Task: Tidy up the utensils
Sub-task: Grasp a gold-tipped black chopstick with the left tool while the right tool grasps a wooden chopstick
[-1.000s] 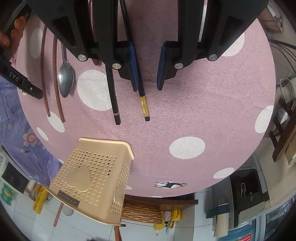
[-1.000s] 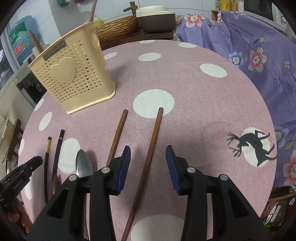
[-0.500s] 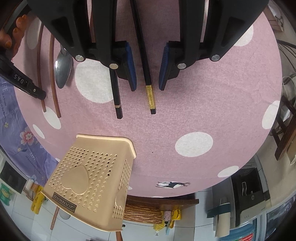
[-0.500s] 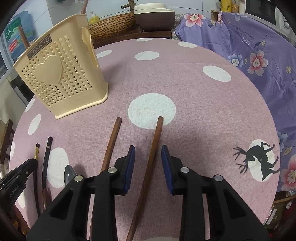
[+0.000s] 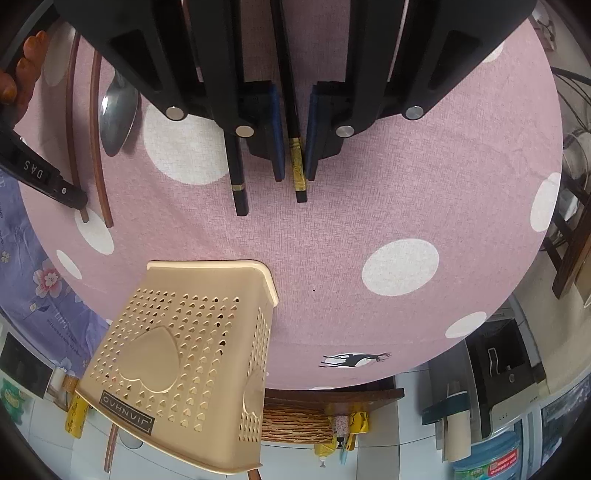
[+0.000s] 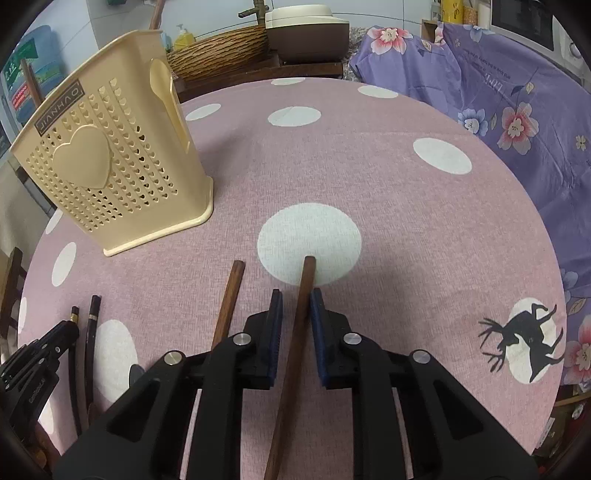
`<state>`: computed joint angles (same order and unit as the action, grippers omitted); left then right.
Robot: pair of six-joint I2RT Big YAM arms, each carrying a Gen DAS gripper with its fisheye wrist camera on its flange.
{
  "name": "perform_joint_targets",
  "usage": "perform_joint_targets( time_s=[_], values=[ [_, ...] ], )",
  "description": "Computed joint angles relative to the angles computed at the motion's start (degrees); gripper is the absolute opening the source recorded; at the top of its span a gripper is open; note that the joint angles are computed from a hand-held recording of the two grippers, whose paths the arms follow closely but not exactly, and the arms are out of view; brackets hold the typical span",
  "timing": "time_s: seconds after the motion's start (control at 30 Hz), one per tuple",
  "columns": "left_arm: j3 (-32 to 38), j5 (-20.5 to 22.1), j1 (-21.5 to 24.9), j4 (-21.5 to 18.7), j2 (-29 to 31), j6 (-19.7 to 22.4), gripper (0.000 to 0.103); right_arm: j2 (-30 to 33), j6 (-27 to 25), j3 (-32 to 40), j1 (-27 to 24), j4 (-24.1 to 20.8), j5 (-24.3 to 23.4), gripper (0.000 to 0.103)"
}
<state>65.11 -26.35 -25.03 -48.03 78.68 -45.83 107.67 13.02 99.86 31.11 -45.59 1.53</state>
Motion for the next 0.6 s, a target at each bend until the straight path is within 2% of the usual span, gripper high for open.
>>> perform_joint_targets(
  time_s=[0.4, 0.6],
  values=[
    [0.71, -0.39, 0.00, 0.30, 0.82, 0.60, 0.008, 0.03, 1.13, -0.50, -0.33, 1.68, -1.13, 0.009],
    [0.13, 0.27, 0.05, 1.76, 0.29, 0.51, 0.008, -0.39, 3.35, -1.53, -1.60, 3.64, -7.26, 0.008]
  ],
)
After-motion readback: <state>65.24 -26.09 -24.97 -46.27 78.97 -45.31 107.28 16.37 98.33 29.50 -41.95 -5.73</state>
